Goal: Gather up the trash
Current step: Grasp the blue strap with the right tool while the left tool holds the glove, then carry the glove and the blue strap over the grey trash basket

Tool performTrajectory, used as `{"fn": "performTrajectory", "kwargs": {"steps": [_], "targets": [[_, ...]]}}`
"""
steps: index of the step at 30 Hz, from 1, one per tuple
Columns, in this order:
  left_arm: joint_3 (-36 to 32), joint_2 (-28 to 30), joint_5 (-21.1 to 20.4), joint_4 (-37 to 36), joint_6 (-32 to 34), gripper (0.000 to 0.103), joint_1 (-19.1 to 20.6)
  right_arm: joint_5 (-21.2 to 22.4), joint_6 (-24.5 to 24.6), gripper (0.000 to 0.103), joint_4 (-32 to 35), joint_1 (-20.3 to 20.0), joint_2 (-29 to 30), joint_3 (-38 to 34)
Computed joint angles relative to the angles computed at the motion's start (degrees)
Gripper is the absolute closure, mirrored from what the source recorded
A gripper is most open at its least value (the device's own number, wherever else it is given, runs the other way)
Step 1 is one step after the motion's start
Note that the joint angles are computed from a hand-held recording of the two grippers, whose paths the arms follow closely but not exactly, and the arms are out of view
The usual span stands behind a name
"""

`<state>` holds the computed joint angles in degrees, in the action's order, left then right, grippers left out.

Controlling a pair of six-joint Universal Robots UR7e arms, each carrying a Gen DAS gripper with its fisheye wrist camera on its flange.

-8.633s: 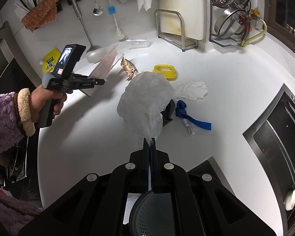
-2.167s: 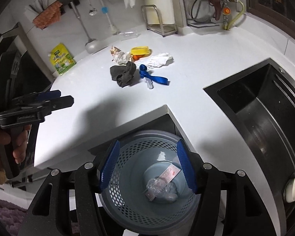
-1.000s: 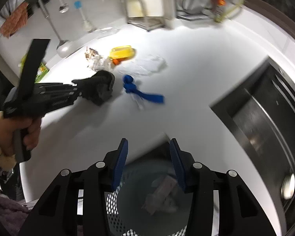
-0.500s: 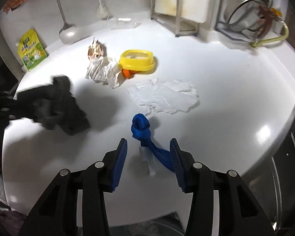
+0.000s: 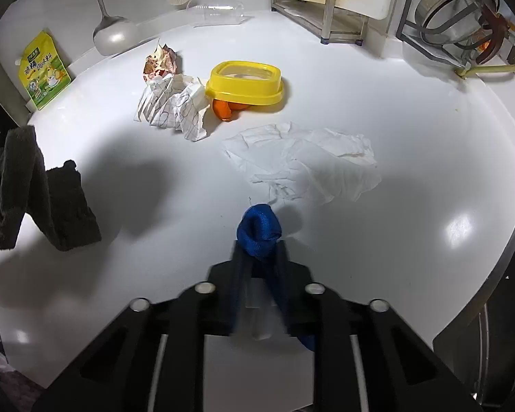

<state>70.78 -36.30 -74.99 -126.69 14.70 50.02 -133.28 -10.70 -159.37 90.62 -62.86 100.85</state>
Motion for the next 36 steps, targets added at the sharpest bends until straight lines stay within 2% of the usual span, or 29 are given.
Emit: {"fn": "performTrajectory", "kwargs": {"steps": [7,14,19,26,36], "targets": [[2.4,-1.6,-0.3,-2.0,-0.9,0.098,-0.6,6.0,3.8,0.092,-2.9,0.6,-4.8,3.5],[5.9,-3.6,-0.4,-5.0,-1.5,0.098,-2.4,7.5,5.1,0.092,-4.2,2.8,-9.4,7.7],[9.4,-5.3,0.2,-6.8,-2.9,0.098,-3.7,7.7,6.2,0.092,-3.8,4.3,-13.2,11.9],[15.5,-8.1,0.1,-9.6,-5.3,0.098,-6.3,4.6,5.0,0.092,-3.7,7.8,-18.9,19.6],[25.2,-12.7,0.5,-13.2,-9.6,0.098,-10.6,4.9,7.5,0.092,-0.9,8.7,-28.2,29.8]]}}
